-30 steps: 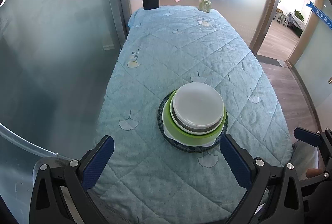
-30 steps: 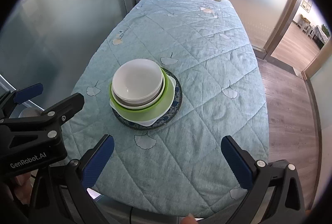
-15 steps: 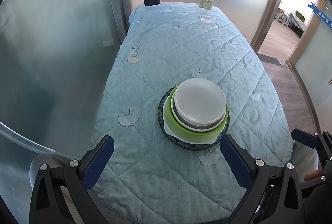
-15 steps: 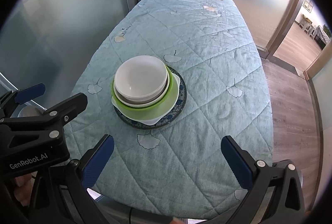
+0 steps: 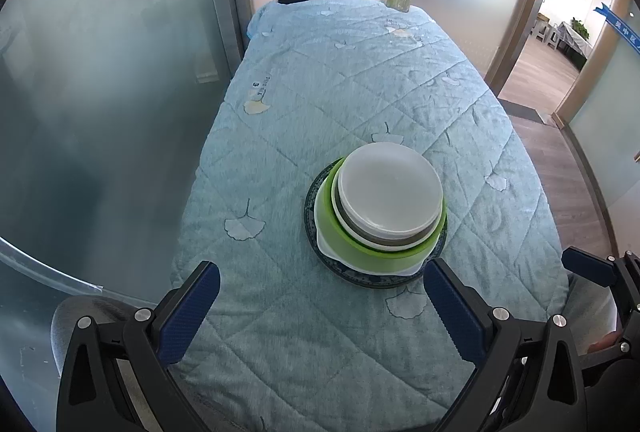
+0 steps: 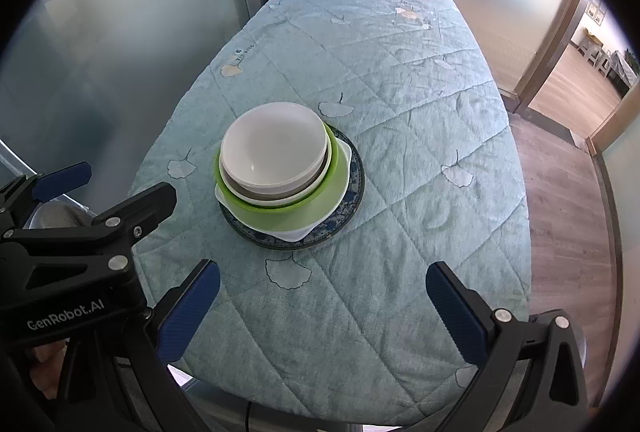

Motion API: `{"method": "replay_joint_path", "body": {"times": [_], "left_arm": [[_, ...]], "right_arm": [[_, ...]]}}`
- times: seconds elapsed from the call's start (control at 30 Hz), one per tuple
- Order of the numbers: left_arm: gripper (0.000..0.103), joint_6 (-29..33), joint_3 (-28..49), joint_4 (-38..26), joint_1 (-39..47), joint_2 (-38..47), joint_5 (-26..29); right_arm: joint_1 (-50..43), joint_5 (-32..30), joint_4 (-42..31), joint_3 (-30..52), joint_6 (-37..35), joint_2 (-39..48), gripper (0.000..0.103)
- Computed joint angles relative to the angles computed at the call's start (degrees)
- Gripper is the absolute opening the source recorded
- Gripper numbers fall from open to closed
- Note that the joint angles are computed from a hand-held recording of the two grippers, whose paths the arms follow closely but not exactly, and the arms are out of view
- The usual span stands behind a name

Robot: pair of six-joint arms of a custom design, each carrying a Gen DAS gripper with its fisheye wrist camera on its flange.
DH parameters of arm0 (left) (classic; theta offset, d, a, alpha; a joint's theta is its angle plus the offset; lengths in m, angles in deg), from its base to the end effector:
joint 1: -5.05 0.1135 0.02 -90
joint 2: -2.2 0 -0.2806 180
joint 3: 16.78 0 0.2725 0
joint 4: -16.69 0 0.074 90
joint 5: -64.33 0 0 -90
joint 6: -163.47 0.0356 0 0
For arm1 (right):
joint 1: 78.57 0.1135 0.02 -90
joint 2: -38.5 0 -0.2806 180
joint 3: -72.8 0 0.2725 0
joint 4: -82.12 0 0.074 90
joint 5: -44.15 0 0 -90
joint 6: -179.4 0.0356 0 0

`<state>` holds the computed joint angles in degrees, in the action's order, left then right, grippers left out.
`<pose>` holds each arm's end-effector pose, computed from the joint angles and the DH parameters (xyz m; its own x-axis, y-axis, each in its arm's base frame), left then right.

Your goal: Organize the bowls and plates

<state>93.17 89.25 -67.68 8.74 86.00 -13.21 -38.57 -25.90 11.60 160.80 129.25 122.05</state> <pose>0.2927 0.0112 0.3994 -0.8179 0.2771 -0.5043 0.3330 0.9427 -0.0221 0.2405 0.1859 0.3152 -0.8568 0.0673 -0.5112 0.0662 0.9976 0.0205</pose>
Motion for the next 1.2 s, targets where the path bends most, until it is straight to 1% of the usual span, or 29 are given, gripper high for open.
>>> {"method": "replay_joint_path", "body": {"times": [0.43, 1.2], "left_arm": [[0.102, -0.38, -1.11, 1.18, -0.50, 0.95, -0.58], [0.102, -0.26, -1.69, 0.93, -0.75, 0.58, -0.73]], "right_arm": [[-0.74, -1.10, 0.27, 0.35, -0.51, 1.35, 0.102], [-0.92, -0.96, 0.11, -0.29, -0.89, 1.02, 0.102]]}}
